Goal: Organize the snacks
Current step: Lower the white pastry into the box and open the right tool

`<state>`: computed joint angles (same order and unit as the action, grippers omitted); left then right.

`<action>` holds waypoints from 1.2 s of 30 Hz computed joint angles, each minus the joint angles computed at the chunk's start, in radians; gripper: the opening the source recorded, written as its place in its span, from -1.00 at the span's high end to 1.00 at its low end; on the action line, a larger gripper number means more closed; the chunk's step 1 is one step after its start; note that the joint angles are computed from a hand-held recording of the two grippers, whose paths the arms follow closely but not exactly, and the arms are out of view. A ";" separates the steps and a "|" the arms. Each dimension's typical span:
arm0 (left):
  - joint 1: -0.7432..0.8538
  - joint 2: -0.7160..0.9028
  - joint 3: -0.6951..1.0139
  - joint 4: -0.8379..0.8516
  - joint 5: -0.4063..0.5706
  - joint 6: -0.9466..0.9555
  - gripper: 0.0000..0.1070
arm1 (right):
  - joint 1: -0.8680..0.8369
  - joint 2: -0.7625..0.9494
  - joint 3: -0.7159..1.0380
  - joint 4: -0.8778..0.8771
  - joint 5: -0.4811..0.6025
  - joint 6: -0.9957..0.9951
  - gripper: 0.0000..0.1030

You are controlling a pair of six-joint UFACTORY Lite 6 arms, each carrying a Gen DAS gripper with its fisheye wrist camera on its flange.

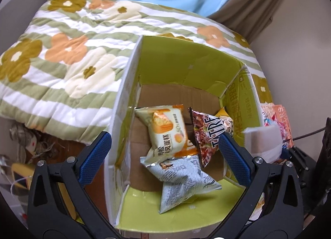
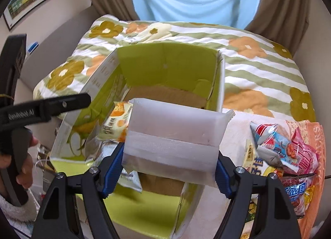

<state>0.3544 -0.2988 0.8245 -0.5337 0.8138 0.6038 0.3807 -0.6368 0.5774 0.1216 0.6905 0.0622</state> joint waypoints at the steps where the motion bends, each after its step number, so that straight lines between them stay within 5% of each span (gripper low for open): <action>1: 0.008 -0.013 -0.007 -0.003 0.006 0.003 -0.91 | 0.016 -0.002 -0.006 0.001 0.001 0.013 -0.42; 7: 0.046 -0.094 -0.041 0.007 0.041 0.002 -0.91 | 0.082 -0.023 -0.030 -0.018 -0.007 0.097 -0.46; 12: 0.075 -0.146 -0.080 0.020 0.062 0.014 -0.91 | 0.075 -0.110 -0.060 0.063 0.006 0.055 -0.83; 24: 0.190 -0.259 -0.156 -0.052 0.177 0.170 -0.91 | 0.278 -0.242 -0.087 -0.192 0.071 0.440 -0.84; 36: 0.201 -0.408 -0.178 -0.108 0.328 0.238 -0.91 | 0.683 -0.438 -0.047 -0.579 0.417 0.986 -0.84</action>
<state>0.5555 -0.7070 0.6469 -0.6417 1.1413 0.8417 1.0636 -1.0746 0.5306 -0.4570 1.1073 1.0486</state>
